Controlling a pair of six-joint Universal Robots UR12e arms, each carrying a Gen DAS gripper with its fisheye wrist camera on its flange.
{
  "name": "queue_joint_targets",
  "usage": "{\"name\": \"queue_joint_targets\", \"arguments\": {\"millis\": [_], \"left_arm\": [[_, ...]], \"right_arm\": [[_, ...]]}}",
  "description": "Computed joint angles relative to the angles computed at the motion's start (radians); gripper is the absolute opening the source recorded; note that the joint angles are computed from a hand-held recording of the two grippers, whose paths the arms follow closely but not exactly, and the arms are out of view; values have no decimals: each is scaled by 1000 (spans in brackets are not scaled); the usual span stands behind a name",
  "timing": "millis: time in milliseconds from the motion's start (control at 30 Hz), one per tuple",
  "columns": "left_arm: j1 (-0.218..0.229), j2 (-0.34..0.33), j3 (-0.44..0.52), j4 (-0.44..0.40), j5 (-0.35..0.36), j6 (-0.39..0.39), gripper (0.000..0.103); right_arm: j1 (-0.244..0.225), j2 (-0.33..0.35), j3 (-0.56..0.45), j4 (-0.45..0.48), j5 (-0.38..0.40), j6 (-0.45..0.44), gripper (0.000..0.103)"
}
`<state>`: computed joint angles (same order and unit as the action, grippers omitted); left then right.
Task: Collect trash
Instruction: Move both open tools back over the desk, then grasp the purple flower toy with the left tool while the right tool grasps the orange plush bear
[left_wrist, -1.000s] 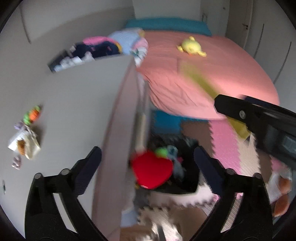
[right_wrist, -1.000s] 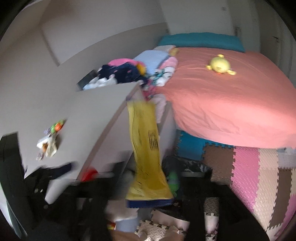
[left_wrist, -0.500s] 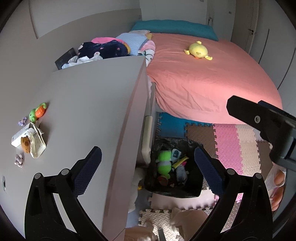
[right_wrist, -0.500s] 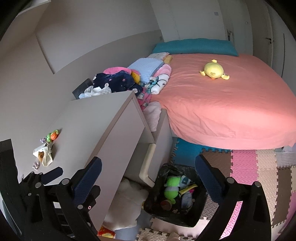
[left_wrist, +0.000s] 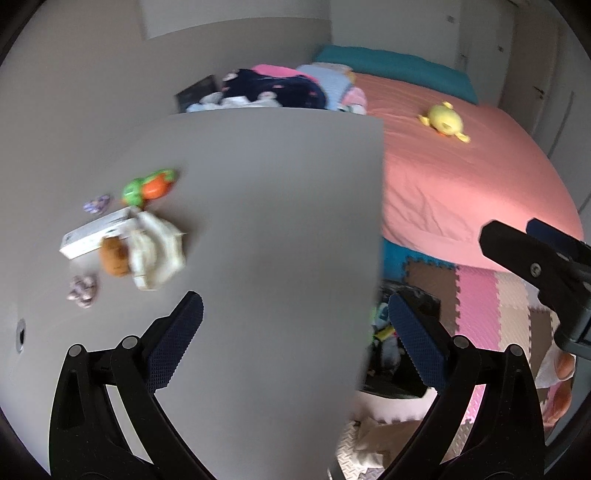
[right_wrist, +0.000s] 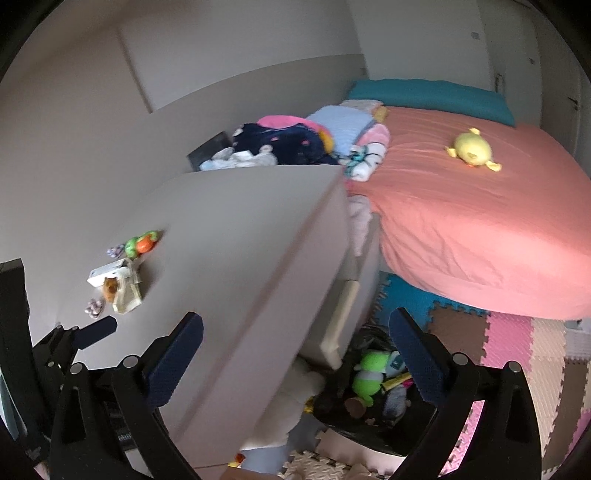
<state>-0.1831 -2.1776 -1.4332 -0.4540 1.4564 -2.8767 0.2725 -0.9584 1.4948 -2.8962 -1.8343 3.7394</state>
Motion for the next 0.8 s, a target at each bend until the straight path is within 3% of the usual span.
{"name": "queue_joint_targets", "arguments": {"millis": [300, 600, 700, 800], "left_arm": [[82, 1, 4, 21, 33, -76, 97], [164, -31, 41, 9, 34, -251, 93], [182, -48, 67, -27, 17, -274, 86], [190, -62, 86, -46, 7, -281, 84]], "right_arm": [[34, 79, -150, 45, 48, -62, 100], [61, 148, -278, 119, 77, -101, 100], [64, 172, -324, 150, 111, -99, 93], [64, 201, -382, 187, 160, -95, 76]]}}
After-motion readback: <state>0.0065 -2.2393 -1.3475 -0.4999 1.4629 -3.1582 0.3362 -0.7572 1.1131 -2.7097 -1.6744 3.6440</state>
